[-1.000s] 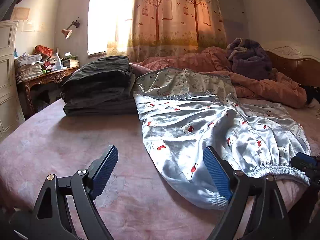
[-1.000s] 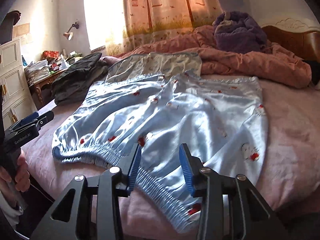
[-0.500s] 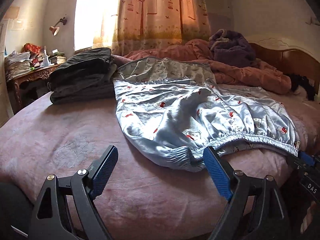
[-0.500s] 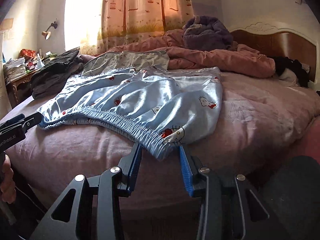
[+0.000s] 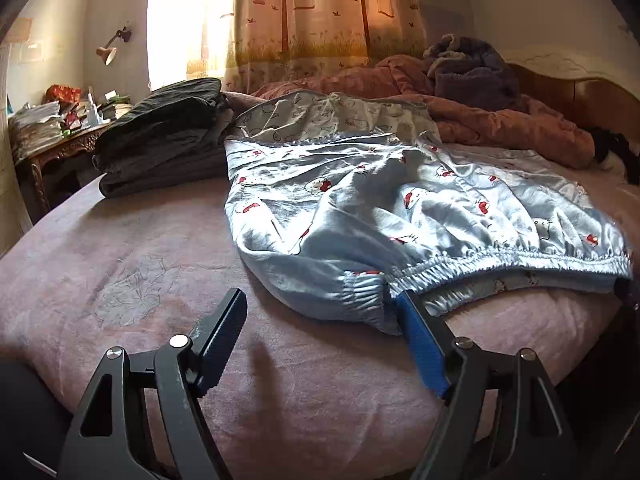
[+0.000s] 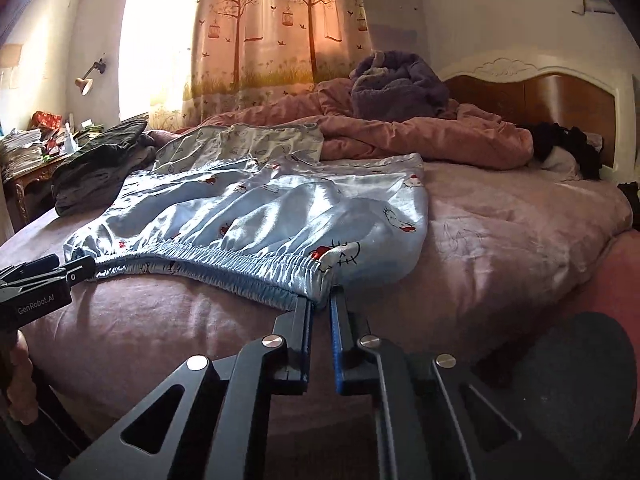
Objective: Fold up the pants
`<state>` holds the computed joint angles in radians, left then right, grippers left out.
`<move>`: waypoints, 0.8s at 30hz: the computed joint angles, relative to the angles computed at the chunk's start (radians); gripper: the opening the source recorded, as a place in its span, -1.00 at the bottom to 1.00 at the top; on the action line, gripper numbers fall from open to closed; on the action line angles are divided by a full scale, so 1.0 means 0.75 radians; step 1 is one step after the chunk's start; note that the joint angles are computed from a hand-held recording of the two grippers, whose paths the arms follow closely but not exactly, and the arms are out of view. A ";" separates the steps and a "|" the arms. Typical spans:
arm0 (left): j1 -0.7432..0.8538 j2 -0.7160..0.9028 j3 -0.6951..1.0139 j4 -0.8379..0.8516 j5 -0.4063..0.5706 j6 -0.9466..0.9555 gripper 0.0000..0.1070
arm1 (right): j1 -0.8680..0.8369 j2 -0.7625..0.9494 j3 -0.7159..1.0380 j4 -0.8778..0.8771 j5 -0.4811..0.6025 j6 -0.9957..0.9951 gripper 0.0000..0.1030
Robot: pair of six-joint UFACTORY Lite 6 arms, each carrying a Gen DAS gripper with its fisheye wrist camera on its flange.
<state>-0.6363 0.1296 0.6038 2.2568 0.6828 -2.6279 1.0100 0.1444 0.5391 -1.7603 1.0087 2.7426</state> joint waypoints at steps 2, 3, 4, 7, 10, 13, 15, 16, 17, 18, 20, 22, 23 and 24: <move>-0.037 -0.002 -0.012 -0.023 0.050 0.032 0.43 | 0.032 0.003 0.001 0.057 0.039 -0.006 -0.84; -0.061 0.001 -0.015 -0.054 0.081 0.063 0.44 | 0.039 0.006 0.005 0.078 0.033 -0.018 -0.84; -0.085 0.011 -0.013 -0.095 0.116 0.099 0.44 | 0.044 0.009 0.002 0.086 0.018 -0.013 -0.84; -0.106 0.032 -0.009 -0.139 0.144 0.136 0.45 | 0.068 0.016 -0.025 0.110 0.008 0.048 -0.84; -0.096 0.037 -0.012 -0.122 0.143 0.119 0.47 | 0.142 0.025 -0.020 0.215 0.084 0.014 -0.84; -0.068 0.000 -0.031 -0.101 0.104 0.094 0.41 | 0.130 0.060 0.025 0.227 0.050 -0.092 -0.84; -0.050 -0.020 -0.041 -0.065 0.073 0.074 0.34 | 0.083 0.026 -0.016 0.155 -0.034 -0.033 -0.84; -0.054 -0.027 -0.050 -0.068 0.078 0.075 0.34 | 0.058 0.006 -0.039 0.118 -0.074 -0.003 -0.84; -0.059 -0.028 -0.056 -0.065 0.089 0.073 0.34 | 0.044 -0.011 -0.059 0.086 -0.098 0.029 -0.84; -0.068 -0.037 -0.070 -0.060 0.099 0.065 0.34 | 0.039 -0.032 -0.082 0.061 -0.107 0.059 -0.84; -0.081 -0.061 -0.098 -0.028 0.093 0.037 0.34 | 0.049 -0.067 -0.116 0.033 -0.109 0.088 -0.83; -0.098 -0.076 -0.119 -0.029 0.095 0.021 0.34 | 0.073 -0.079 -0.129 0.043 -0.101 0.075 -0.83; -0.110 -0.079 -0.129 -0.035 0.101 0.013 0.34 | 0.089 -0.082 -0.136 0.048 -0.098 0.070 -0.80; -0.122 -0.084 -0.136 -0.047 0.106 0.013 0.34 | 0.108 -0.084 -0.139 0.062 -0.092 0.063 -0.79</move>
